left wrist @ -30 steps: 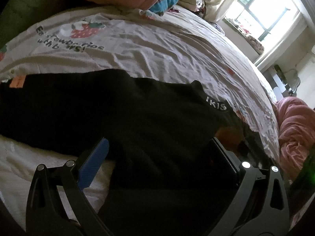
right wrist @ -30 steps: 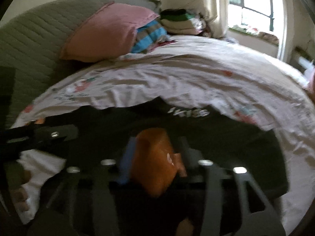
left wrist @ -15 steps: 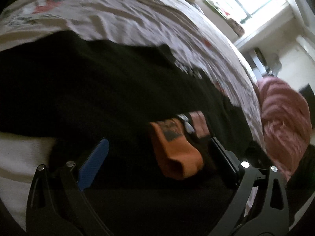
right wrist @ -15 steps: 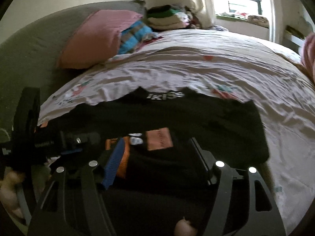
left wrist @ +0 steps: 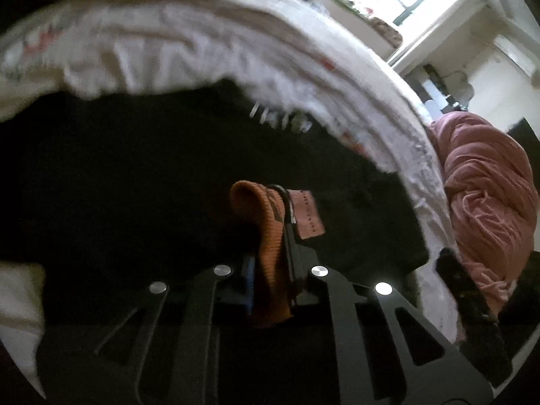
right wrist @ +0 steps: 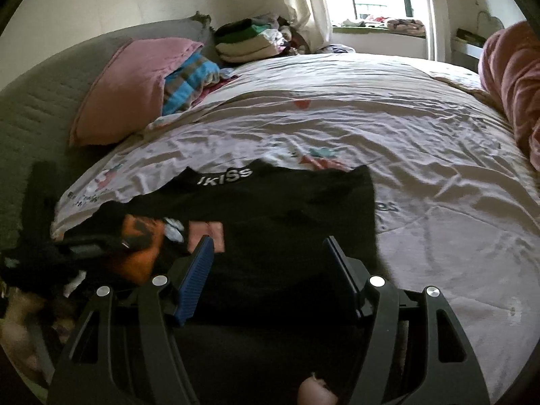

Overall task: Fold small clothes
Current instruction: 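Lower the cuff onto the shirt body and open the right gripper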

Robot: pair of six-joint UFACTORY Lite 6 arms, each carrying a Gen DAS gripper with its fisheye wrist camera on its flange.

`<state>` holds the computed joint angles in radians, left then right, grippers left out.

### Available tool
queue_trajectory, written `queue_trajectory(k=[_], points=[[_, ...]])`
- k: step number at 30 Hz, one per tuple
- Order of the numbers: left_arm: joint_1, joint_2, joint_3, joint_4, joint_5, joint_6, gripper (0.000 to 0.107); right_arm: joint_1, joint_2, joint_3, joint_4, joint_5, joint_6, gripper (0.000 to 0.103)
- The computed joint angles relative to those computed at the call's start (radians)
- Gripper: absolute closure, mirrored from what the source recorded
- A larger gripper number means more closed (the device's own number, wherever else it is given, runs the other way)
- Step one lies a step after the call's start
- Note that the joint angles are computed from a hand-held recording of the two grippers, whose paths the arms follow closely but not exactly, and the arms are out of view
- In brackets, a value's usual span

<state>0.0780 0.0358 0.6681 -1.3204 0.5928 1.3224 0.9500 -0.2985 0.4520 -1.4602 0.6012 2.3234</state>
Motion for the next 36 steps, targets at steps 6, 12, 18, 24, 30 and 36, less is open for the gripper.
queue_trajectory(k=[6,12,18,24,30,36], points=[[0.071,-0.17,0.008,0.056,0.044,-0.03,0.101,-0.04,-0.074,-0.056,0.042,0.012,-0.036,0.038],[0.166,-0.146,0.002,0.061,0.061,0.037,0.101,-0.043,-0.061,-0.051,0.061,0.031,-0.063,0.038],[0.218,-0.028,-0.004,0.027,0.017,0.113,0.1,-0.049,0.116,0.055,0.019,-0.006,-0.073,0.038],[0.277,-0.025,-0.011,0.001,-0.036,0.155,0.087,-0.044,0.319,0.196,-0.009,-0.043,-0.104,0.038],[0.194,-0.003,-0.016,0.022,-0.082,0.15,0.081,-0.103,0.522,0.334,-0.067,-0.159,-0.107,0.038],[0.183,0.145,-0.024,-0.094,-0.166,0.285,0.066,-0.132,0.614,0.367,-0.048,-0.204,-0.108,0.038]])
